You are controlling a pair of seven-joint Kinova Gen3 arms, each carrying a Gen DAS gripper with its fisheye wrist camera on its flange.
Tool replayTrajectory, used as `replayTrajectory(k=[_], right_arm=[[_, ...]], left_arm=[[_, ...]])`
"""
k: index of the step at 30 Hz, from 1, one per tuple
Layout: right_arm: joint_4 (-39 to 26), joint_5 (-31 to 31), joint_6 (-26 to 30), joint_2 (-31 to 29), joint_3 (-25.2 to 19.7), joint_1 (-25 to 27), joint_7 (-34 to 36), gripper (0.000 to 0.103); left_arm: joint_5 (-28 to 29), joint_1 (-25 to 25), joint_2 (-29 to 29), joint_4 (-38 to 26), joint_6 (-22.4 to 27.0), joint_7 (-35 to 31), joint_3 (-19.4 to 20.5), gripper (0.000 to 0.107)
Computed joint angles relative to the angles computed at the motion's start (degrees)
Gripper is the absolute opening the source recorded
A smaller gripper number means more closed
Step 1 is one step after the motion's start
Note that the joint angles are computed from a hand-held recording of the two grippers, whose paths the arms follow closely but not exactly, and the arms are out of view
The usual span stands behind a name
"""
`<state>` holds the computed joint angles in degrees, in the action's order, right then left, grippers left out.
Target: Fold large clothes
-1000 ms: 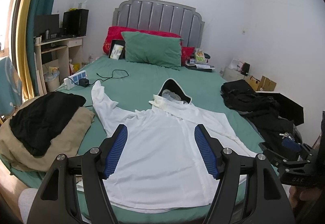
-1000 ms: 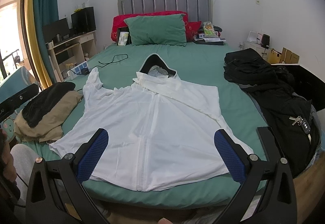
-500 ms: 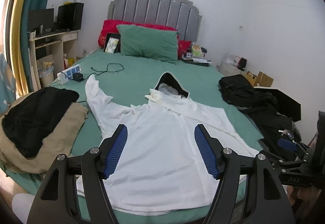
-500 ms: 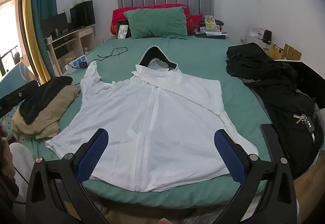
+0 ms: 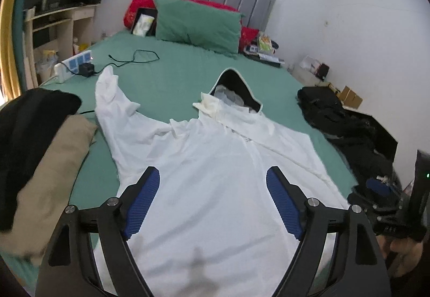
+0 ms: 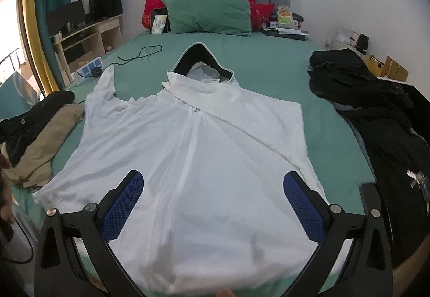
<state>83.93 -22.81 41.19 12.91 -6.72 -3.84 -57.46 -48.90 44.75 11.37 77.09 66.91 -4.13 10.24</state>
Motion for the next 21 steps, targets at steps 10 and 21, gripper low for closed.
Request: replayTrajectory(k=[10, 21], right_arm=[[-19.41, 8.21, 6.58, 15.24, -2.70, -4.68, -4.62, 0.073], [-48.60, 14.66, 15.31, 34.61, 1.60, -15.45, -7.80, 0.060]], left_arm=[[3.58, -7.66, 3.81, -3.30, -4.96, -15.57, -4.85, 0.084], [11.02, -15.29, 6.02, 1.10, -13.86, -16.76, -8.73, 0.084]])
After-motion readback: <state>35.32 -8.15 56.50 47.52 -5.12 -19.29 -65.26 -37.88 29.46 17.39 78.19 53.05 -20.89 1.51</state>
